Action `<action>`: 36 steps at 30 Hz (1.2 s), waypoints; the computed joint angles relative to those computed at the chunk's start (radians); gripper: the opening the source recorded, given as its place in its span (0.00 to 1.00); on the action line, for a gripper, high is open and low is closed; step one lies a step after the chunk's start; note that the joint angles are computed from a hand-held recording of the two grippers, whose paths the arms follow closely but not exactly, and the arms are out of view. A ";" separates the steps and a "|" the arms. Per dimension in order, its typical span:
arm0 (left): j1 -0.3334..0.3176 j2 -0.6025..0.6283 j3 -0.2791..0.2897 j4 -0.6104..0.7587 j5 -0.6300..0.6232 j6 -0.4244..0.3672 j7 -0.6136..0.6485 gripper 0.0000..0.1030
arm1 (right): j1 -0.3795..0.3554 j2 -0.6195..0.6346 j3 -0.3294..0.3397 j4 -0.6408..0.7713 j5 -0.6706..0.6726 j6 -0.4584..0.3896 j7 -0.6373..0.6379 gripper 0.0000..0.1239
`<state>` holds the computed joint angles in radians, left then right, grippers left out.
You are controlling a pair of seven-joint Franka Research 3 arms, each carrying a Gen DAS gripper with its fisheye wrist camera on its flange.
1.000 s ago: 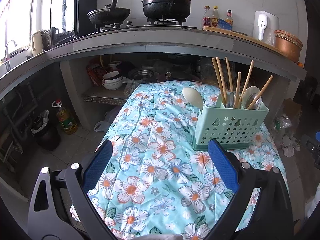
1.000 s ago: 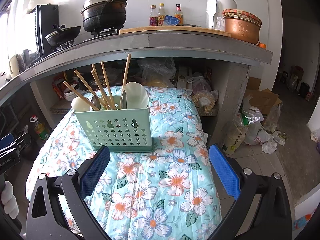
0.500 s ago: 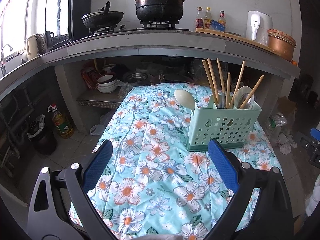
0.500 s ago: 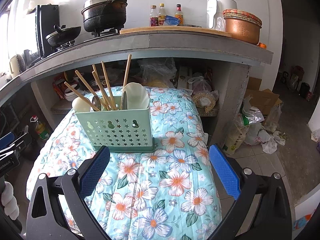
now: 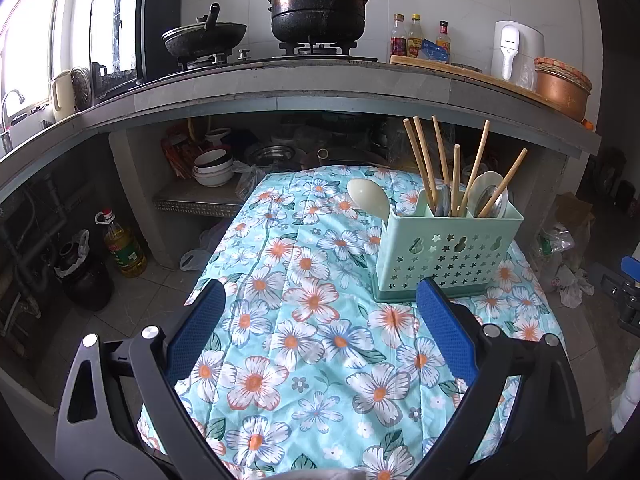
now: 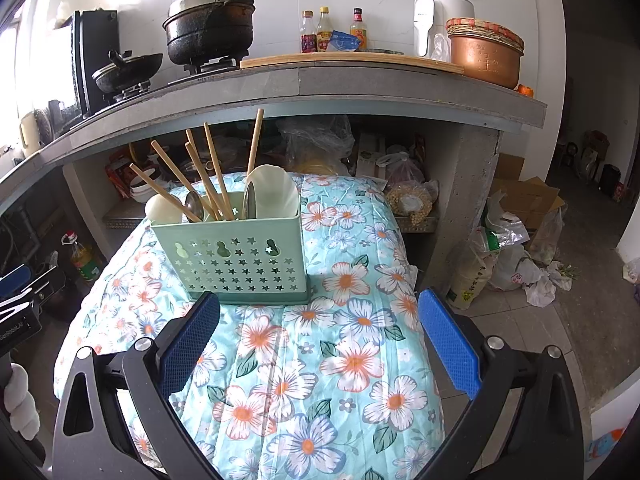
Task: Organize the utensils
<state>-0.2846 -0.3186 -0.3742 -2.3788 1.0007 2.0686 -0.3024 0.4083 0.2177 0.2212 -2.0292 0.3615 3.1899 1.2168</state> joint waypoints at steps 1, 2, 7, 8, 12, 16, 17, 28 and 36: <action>0.000 0.000 0.000 0.000 0.000 0.000 0.000 0.90 | -0.001 0.000 0.002 0.001 0.000 -0.001 -0.002 0.78; 0.000 0.000 0.000 0.000 0.000 -0.001 -0.001 0.90 | -0.004 0.000 0.006 0.001 0.003 0.000 -0.006 0.78; 0.000 0.001 0.001 0.000 0.001 0.001 -0.002 0.90 | 0.006 0.000 -0.001 0.001 0.002 -0.002 -0.004 0.78; 0.000 0.000 0.002 -0.001 0.001 0.002 -0.001 0.90 | -0.001 0.000 0.006 0.002 0.005 -0.003 -0.008 0.78; 0.001 0.000 0.002 -0.001 0.002 0.003 0.000 0.90 | -0.004 0.002 0.011 0.004 0.011 -0.004 -0.014 0.78; 0.001 -0.001 0.002 -0.002 0.002 0.003 0.000 0.90 | -0.003 0.002 0.011 0.005 0.015 -0.005 -0.017 0.78; 0.001 -0.001 0.002 -0.003 0.002 0.004 0.000 0.90 | -0.007 0.002 0.014 0.005 0.017 -0.005 -0.020 0.78; 0.003 -0.003 0.003 -0.004 0.002 0.006 0.001 0.90 | -0.022 0.004 0.032 0.006 0.038 -0.004 -0.044 0.78; 0.003 -0.003 0.002 -0.006 0.002 0.004 0.001 0.90 | -0.025 0.005 0.037 0.008 0.048 -0.005 -0.054 0.78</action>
